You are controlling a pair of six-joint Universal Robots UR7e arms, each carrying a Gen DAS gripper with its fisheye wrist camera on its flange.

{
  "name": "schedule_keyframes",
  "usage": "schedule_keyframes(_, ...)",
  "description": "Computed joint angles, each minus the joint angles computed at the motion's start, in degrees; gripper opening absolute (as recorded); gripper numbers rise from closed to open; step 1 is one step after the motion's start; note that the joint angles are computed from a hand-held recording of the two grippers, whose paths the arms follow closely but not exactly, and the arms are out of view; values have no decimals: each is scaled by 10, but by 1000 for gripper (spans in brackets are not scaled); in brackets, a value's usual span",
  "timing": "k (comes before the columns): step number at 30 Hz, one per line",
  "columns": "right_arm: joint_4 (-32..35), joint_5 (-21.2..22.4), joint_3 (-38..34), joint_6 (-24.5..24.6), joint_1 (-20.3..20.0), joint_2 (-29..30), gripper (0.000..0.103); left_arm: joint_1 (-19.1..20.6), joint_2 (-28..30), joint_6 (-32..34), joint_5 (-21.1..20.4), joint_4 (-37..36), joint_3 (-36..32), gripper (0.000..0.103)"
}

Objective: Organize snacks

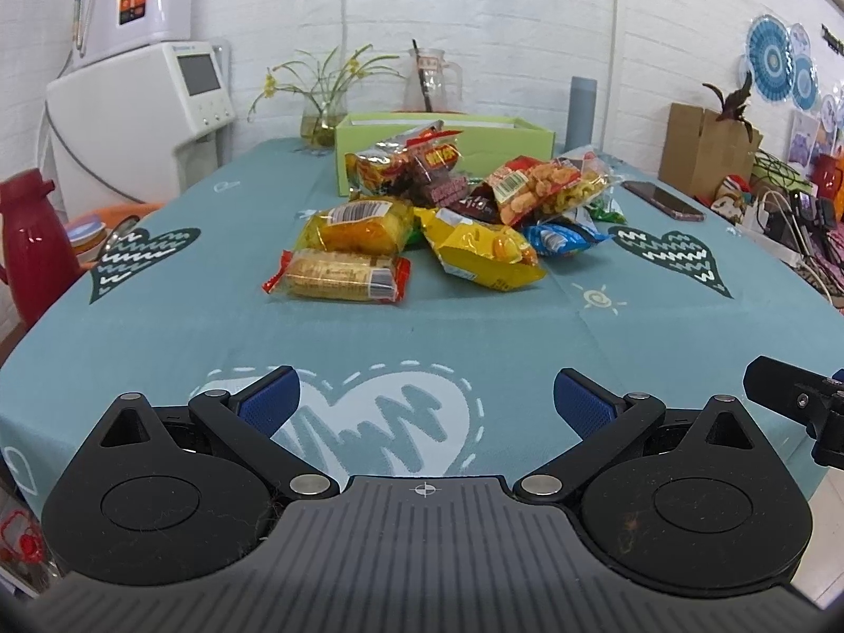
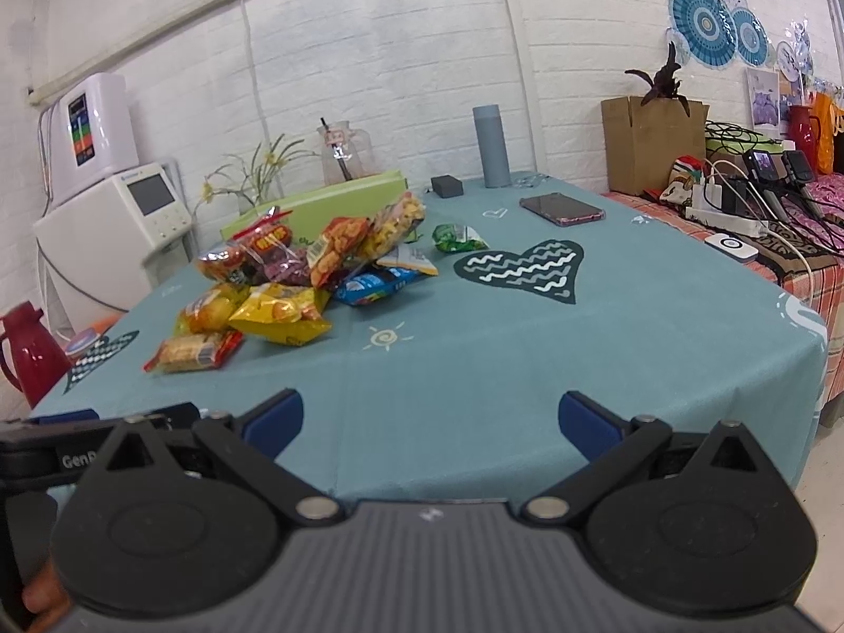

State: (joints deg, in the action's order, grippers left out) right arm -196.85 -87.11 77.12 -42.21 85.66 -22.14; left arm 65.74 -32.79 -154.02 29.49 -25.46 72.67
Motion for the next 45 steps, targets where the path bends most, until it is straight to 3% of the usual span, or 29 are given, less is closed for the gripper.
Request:
schedule_keyframes(24,0,0,-4,-5,1,4,103,3,7,-16,1,32,-19,93)
schedule_keyframes(27,-25,27,-22,4,4,20,103,7,-7,15,14,-3,-17,93)
schedule_keyframes(29,-41,51,-44,-22,8,37,103,10,-15,58,19,-47,-17,93)
schedule_keyframes(31,-48,46,-72,-54,17,55,103,16,-17,84,17,-71,-28,93)
schedule_keyframes(35,8,38,-112,-89,18,71,103,34,0,19,35,37,-92,93)
schedule_keyframes(40,155,33,-178,-36,11,86,103,47,43,-46,31,164,-183,89)
schedule_keyframes(45,225,16,-260,-32,17,125,103,52,53,-81,58,220,-223,88)
